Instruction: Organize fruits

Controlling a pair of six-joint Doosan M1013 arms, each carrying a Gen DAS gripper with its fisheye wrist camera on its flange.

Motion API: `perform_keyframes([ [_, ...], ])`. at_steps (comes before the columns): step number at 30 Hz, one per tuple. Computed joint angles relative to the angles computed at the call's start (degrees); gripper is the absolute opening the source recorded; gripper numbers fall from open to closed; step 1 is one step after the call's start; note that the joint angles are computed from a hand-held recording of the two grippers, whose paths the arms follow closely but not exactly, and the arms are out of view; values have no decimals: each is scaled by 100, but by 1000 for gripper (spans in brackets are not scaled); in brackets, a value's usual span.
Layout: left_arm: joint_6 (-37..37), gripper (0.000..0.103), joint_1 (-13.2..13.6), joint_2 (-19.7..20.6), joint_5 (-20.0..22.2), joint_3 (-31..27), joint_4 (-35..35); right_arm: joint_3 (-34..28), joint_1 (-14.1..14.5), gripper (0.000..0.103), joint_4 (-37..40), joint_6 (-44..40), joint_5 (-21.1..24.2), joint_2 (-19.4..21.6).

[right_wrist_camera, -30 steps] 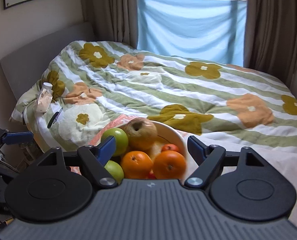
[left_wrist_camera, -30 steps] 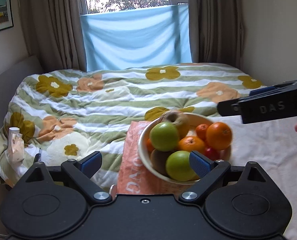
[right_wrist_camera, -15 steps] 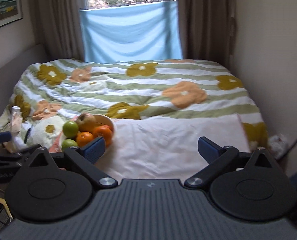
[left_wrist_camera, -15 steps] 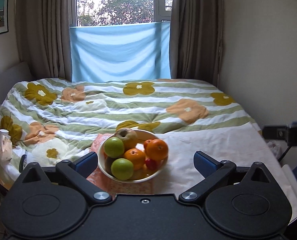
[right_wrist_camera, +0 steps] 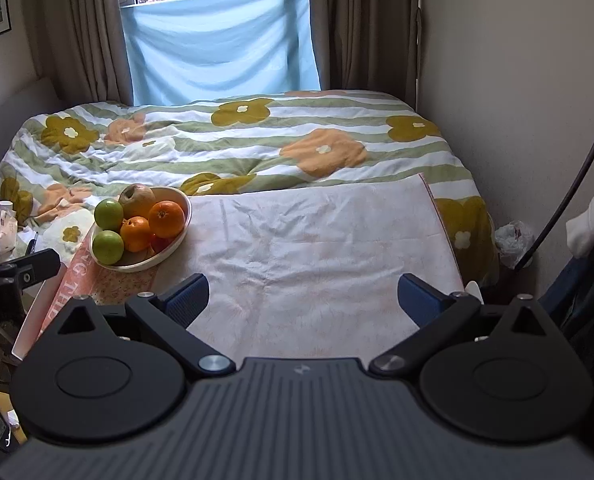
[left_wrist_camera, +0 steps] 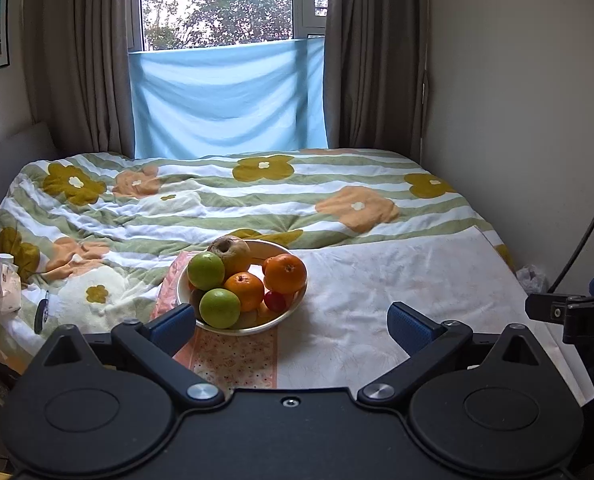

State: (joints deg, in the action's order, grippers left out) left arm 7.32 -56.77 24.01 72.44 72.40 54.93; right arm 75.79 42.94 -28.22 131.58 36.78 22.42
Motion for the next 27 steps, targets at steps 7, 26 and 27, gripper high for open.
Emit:
perform_keyframes([
  [7,42,103,-25,38,71,-53,-15,40,13,103,-138,166,-18,-26],
  [26,-3,103,-44,-17,124,18,76,38,27,103,-263,219,78,-43],
  [27,-10,103,-45,-22,121,26,86,41,26,103,-261,226,68,-44],
])
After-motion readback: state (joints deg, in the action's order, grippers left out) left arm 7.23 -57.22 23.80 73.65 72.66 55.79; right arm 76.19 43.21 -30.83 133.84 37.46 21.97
